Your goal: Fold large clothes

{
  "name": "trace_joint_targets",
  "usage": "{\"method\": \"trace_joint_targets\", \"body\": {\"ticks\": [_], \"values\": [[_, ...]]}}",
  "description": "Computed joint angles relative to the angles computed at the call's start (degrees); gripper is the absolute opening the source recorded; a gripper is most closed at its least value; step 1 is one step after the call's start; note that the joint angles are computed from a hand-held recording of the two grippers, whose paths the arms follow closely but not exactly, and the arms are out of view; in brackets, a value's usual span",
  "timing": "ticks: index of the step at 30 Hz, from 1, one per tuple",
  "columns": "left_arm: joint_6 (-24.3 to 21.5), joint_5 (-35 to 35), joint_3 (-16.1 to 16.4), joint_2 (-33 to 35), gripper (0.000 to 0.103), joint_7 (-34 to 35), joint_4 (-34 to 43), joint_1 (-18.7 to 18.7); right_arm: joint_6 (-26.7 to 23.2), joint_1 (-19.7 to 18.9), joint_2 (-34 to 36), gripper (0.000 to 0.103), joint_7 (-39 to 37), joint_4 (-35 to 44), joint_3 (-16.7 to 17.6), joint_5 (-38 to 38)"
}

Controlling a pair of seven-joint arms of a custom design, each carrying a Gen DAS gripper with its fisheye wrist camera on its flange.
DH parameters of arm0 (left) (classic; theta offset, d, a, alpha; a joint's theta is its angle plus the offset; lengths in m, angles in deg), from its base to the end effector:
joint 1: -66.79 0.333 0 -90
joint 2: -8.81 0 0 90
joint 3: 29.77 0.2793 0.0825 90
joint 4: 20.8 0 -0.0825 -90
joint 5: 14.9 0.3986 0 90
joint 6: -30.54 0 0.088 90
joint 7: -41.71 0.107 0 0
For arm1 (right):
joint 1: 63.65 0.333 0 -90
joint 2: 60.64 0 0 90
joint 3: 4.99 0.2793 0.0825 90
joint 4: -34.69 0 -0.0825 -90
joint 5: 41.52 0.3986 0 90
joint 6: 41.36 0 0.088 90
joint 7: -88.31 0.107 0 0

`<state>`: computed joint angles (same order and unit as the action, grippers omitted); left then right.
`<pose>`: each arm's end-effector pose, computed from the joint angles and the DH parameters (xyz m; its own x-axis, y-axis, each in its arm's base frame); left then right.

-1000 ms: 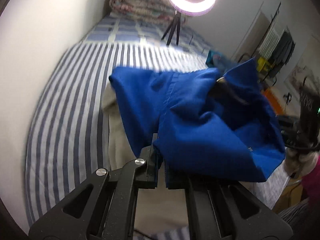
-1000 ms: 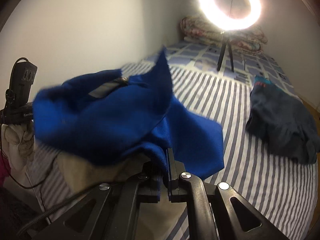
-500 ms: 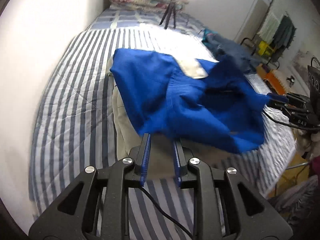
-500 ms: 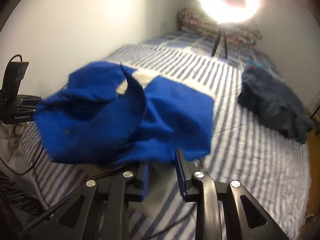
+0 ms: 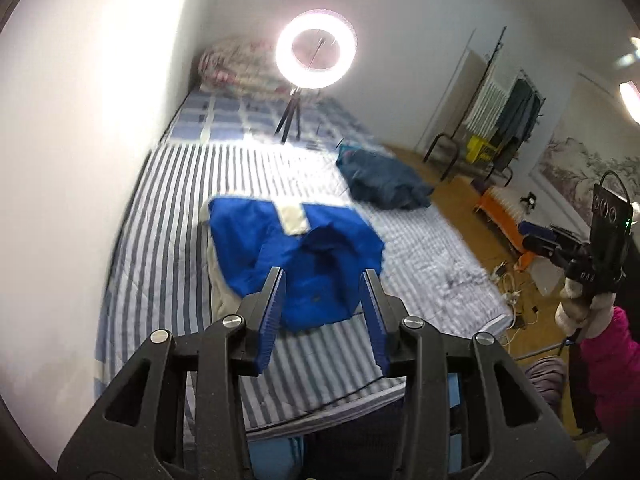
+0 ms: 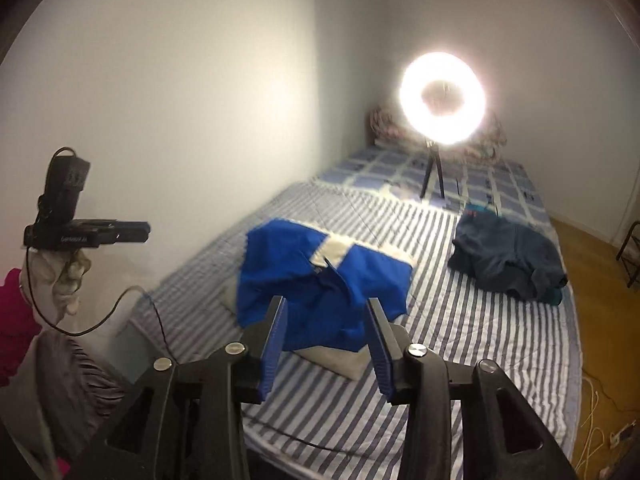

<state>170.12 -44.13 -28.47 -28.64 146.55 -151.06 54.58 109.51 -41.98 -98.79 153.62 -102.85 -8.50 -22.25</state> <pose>0.4285 -0.0813 0.6588 -0.3293 -0.8874 0.3226 -0.6794 -0.0146 -0.7336 0.4202 0.1238 0.6199 0.5135 -0.8577 -0.0264 -0.5174 -0.2850 -0.8069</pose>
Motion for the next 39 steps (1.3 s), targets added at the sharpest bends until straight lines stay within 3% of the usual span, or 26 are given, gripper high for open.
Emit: {"method": "trace_joint_targets", "body": {"ticks": [3,4,6,11,14,17,24,30,34,39], "values": [[-1.57,0.77,-0.08,-1.87,0.044,-1.44,2.96,0.29,-1.58,-0.19,-2.77,0.041,0.99,1.32,0.42,0.02],[-1.93,0.47,0.30,-1.98,0.051,-1.69,4.07,0.07,-1.92,-0.37,-3.11,0.042,1.36,1.91,0.42,-0.11],[-2.04,-0.01,0.77,-1.82,0.058,-1.97,5.31,-0.21,-2.84,-0.25,-3.22,0.049,1.71,3.00,0.22,-0.05],[-2.64,-1.44,1.77,2.56,0.058,-2.88,5.90,0.05,-1.45,0.06,0.78,0.051,2.82,3.55,-0.71,1.64],[-6.10,-2.01,1.69,7.62,0.057,-6.97,7.37,2.27,-1.33,-1.50,5.60,0.051,5.10,4.40,-0.39,2.01],[-8.48,-3.41,1.71,8.00,0.057,-7.14,8.25,3.77,-3.11,-2.67,7.80,0.048,6.42,5.83,-0.45,2.18],[-10.71,1.48,0.30,1.55,0.057,-7.67,13.91,5.62,-4.16,-3.46,-0.14,0.048,4.78,7.18,-0.09,0.95],[-15.40,5.34,0.26,2.30,0.058,-8.28,24.24,4.94,-6.83,-3.95,-2.64,0.048,4.99,12.68,0.87,-2.14],[-13.98,6.28,0.04,3.86,0.062,-8.13,27.07,4.94,-5.72,-3.72,-1.86,0.052,4.29,15.58,0.92,-3.15],[-11.64,2.92,1.06,6.68,0.065,-8.04,23.33,4.16,-6.42,-2.92,1.88,0.055,4.31,16.08,-0.02,-1.82]]}}
